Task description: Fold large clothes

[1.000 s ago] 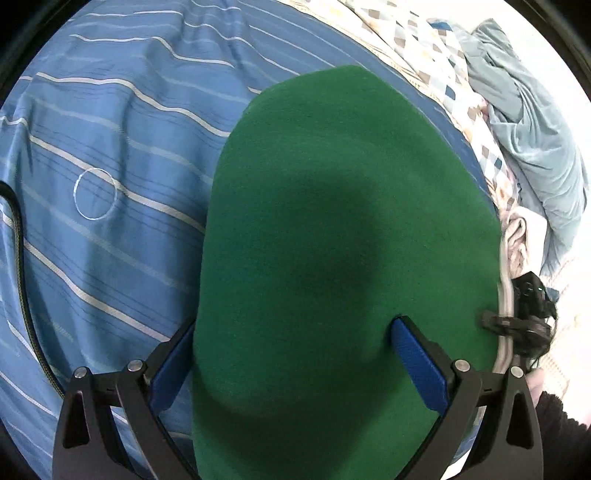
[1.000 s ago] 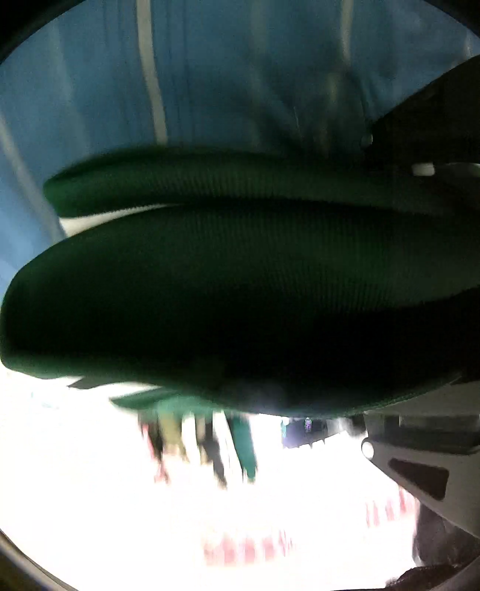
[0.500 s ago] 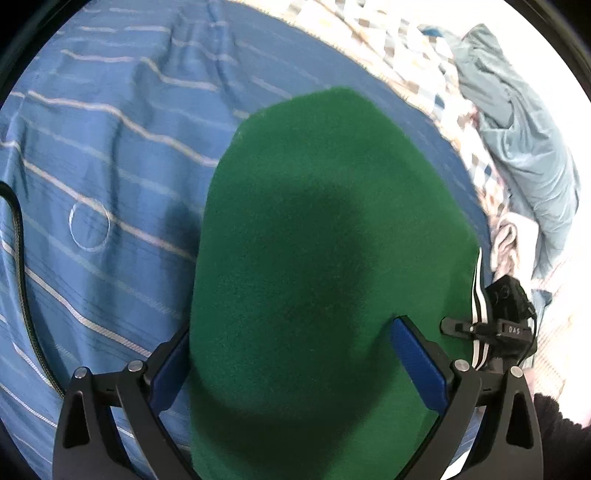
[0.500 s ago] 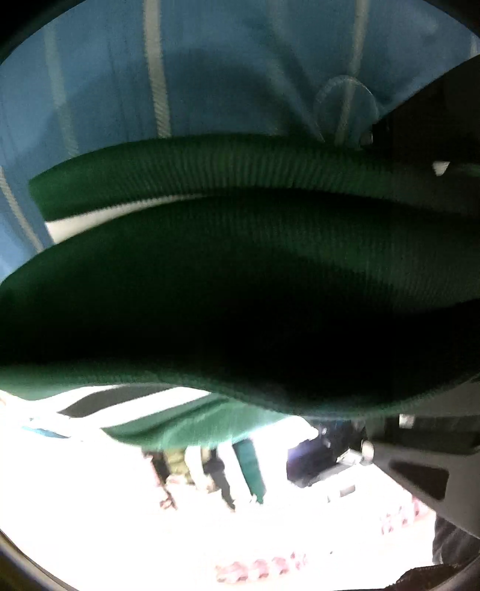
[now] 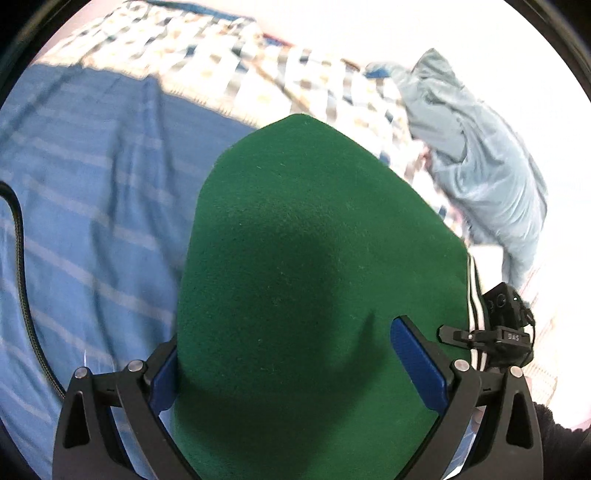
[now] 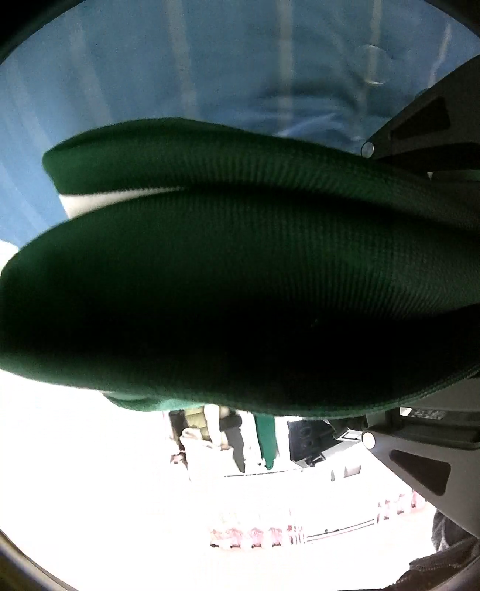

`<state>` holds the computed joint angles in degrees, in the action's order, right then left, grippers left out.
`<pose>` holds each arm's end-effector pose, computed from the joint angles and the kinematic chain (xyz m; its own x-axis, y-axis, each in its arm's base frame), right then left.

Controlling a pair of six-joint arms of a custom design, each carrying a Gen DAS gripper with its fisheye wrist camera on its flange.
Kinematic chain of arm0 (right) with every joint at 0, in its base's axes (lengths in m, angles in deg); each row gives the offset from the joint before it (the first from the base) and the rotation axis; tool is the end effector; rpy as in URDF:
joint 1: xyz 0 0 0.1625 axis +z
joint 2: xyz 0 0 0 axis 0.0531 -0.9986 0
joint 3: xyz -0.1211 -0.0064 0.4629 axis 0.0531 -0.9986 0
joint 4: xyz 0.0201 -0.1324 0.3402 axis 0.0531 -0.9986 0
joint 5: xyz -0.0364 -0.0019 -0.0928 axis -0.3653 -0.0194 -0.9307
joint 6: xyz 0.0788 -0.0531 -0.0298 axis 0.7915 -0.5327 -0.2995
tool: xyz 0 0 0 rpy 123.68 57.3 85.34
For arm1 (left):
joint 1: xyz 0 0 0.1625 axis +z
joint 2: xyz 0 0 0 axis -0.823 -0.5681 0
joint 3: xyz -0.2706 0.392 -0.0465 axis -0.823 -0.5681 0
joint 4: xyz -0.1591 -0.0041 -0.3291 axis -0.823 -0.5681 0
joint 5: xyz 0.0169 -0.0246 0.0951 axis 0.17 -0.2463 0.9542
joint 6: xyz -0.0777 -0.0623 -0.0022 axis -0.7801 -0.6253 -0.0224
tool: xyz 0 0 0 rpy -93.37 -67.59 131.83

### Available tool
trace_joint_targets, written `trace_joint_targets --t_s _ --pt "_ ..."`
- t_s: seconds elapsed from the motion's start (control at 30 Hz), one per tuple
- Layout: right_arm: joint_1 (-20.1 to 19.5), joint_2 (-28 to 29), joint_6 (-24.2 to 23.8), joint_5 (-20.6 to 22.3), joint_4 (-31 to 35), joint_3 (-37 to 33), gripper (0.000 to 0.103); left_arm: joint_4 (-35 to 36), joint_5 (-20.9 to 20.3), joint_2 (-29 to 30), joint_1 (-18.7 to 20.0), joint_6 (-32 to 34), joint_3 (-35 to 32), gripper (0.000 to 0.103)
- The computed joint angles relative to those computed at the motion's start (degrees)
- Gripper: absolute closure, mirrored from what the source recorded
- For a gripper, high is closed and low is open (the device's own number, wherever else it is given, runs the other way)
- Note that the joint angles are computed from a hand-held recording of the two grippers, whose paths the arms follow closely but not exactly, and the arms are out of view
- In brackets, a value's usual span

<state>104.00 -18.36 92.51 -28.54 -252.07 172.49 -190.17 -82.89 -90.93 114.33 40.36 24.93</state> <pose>0.2158 -0.2109 0.3023 -0.8544 0.3213 -0.4084 0.4551 0.8421 -0.2895 -0.1167 -0.4905 0.4939 -0.9221 0.3407 -0.1837 0.3617 0.9274 -0.0955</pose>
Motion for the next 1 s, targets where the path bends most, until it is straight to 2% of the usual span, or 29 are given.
trace_joint_targets --t_s 0.17,0.37,0.5,0.63,0.77,0.83,0.9,0.93,0.97,1.0 --pt "-3.6 -0.8 -4.2 0.7 7.7 -8.8 0.066 -3.0 0.2 8.0 0.5 4.2 -8.0 0.001" --pt "-9.2 9.0 -10.2 3.2 10.0 -20.1 0.066 -4.0 1.5 20.2 4.4 10.8 -21.2 0.001" --pt "-14.3 13.7 -15.5 4.9 15.5 -27.1 0.066 -3.6 1.8 26.4 7.3 12.7 -27.4 0.001" --pt "-19.5 17.6 -19.2 5.4 19.4 -30.8 0.066 -2.8 -0.2 32.7 11.0 12.6 -32.8 0.001" --pt "-23.5 18.2 -21.7 5.5 20.9 -30.1 0.066 -4.6 2.4 34.5 11.9 15.2 -32.1 0.001" --pt "-25.3 17.0 -23.5 6.3 21.8 -29.0 0.062 -4.4 2.9 34.5 11.9 15.8 -31.8 0.001" --pt "-25.4 15.1 -23.6 4.2 23.1 -27.9 0.049 -4.1 4.7 34.0 11.4 16.7 -31.2 0.001" --pt "-24.9 13.7 -23.7 1.8 24.6 -27.9 0.045 -4.4 5.8 33.6 11.1 17.1 -30.5 0.001" --pt "-22.7 12.9 -22.9 -2.9 25.9 -28.2 0.032 -4.7 7.4 33.4 10.8 17.5 -30.0 0.001" --pt "-20.5 12.2 -21.2 -8.0 26.9 -28.4 0.027 -5.2 9.3 33.0 10.3 17.9 -29.1 0.001"
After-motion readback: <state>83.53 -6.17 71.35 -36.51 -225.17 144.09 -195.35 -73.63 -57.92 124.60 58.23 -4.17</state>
